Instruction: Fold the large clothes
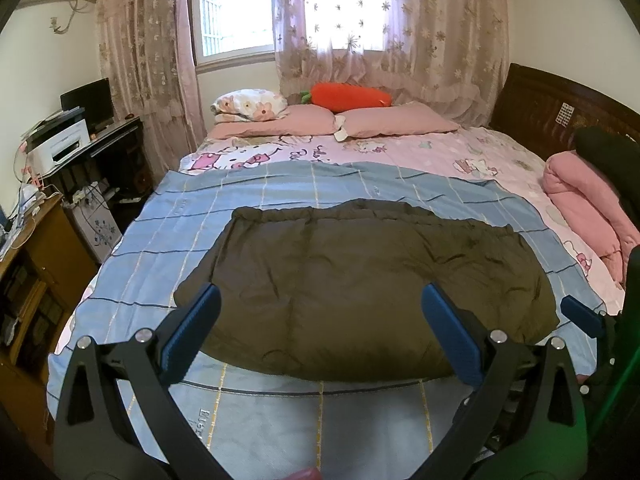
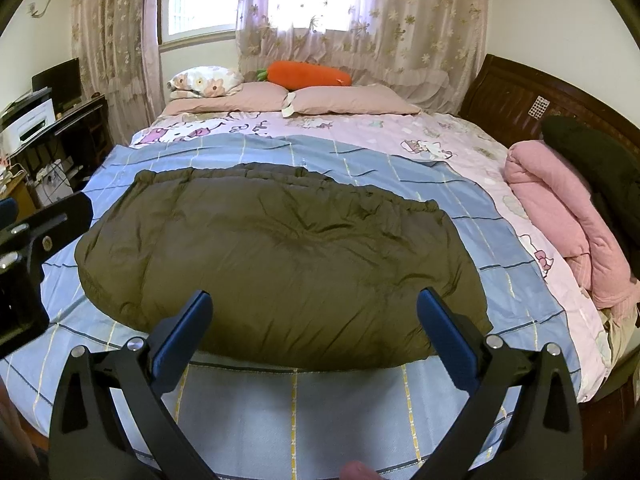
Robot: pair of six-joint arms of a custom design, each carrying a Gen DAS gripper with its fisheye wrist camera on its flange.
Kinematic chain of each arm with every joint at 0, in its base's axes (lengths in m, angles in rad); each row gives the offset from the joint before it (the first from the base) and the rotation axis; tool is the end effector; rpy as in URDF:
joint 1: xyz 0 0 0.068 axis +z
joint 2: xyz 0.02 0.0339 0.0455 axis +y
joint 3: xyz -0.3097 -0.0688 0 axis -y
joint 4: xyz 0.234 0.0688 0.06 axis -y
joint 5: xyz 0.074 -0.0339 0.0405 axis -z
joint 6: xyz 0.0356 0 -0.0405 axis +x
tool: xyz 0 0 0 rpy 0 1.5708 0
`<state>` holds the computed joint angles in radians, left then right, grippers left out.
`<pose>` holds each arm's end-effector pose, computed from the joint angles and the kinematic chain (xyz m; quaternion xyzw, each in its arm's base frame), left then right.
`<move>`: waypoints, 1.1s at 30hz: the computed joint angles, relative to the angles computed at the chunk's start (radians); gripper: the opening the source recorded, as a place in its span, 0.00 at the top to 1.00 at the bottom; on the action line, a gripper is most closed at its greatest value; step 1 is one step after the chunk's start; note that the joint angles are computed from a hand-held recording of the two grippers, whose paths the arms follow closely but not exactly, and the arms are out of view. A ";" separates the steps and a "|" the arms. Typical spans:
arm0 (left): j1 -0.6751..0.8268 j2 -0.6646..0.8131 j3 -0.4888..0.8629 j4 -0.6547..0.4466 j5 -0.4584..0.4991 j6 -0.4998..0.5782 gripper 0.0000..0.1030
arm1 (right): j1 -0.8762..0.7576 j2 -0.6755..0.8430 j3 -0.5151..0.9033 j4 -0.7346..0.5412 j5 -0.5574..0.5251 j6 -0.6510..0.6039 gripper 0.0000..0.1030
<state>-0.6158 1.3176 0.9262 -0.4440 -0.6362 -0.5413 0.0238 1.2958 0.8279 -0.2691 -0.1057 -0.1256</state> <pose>0.2167 -0.1274 0.3034 -0.0793 0.8899 0.0577 0.4455 0.2527 0.0098 0.2861 -0.0895 0.9089 0.0277 0.4063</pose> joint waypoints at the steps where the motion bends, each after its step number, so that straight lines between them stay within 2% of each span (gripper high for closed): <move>1: 0.003 -0.004 -0.004 0.001 0.003 0.005 0.02 | 0.002 0.001 -0.002 0.002 0.001 0.001 0.01; 25: 0.020 -0.023 -0.019 0.013 0.023 0.035 0.02 | -0.014 0.007 -0.004 0.001 -0.018 -0.021 0.01; 33: 0.007 -0.019 -0.018 0.004 -0.004 0.037 0.02 | -0.032 0.017 -0.012 0.011 -0.041 -0.050 0.01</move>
<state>-0.6086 1.2985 0.9082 -0.4397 -0.6406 -0.5040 -0.0085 1.3131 0.8159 -0.2577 -0.1463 -0.1755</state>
